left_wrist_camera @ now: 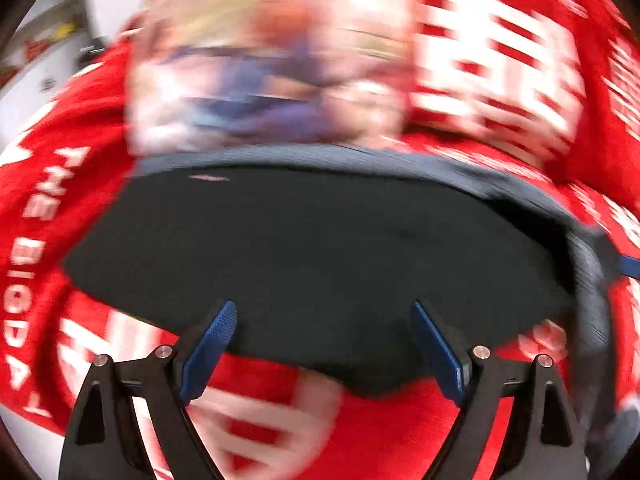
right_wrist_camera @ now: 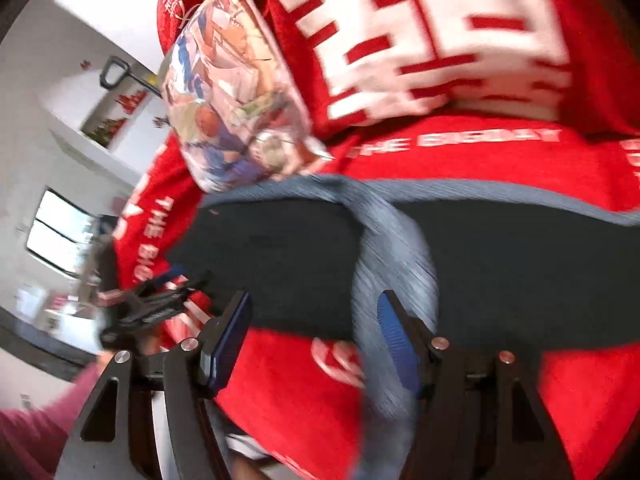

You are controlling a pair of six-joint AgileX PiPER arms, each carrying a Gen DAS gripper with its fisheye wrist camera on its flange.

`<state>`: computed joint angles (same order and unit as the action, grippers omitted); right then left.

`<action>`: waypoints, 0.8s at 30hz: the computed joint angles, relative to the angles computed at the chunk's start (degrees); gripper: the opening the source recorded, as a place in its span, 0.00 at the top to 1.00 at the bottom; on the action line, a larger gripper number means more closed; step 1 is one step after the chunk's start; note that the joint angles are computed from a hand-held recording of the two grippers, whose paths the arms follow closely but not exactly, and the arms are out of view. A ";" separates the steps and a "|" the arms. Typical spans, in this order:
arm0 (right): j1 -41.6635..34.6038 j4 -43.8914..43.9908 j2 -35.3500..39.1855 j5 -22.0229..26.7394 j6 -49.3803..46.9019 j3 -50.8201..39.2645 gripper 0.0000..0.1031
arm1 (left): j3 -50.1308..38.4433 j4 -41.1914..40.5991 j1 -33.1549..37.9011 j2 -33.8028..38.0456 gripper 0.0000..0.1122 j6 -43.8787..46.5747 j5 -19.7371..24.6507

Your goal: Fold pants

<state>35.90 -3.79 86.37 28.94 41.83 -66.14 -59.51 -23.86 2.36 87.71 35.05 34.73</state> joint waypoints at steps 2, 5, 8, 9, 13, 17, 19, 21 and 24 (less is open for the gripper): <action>5.85 -11.46 -5.43 5.19 11.46 5.30 0.33 | 3.51 -3.78 -4.72 -2.53 0.20 1.45 2.27; 19.45 -25.85 -9.37 14.73 28.65 11.63 0.33 | 6.57 -6.14 -13.60 -4.53 0.20 -0.79 3.51; 32.76 -34.77 -7.88 22.92 42.90 14.64 0.33 | 7.46 -7.60 -21.06 -3.96 0.20 -4.02 5.01; 35.93 -35.76 -6.36 24.83 44.72 14.74 0.33 | 7.82 -7.83 -23.44 -3.76 0.20 -5.37 4.81; 44.17 -39.07 0.26 29.00 48.26 13.39 0.33 | 5.95 -6.17 -30.66 -0.04 0.20 -12.17 3.83; 47.09 -41.82 8.00 32.31 44.84 9.04 0.33 | 5.12 -2.29 -35.76 1.10 0.20 -18.55 1.71; 47.65 -43.17 12.19 34.51 42.39 6.63 0.33 | 4.36 -0.95 -36.47 2.13 0.20 -19.69 1.16; 47.92 -44.94 15.35 36.41 41.43 5.34 0.33 | 4.31 -0.68 -36.21 2.48 0.20 -19.74 0.96; 46.70 -46.88 18.46 36.60 41.06 5.13 0.69 | 4.08 1.11 -37.03 2.81 0.20 -21.46 0.51</action>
<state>82.60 -50.67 104.84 65.54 82.89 -61.01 -55.43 -22.75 -34.67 90.53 13.59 35.24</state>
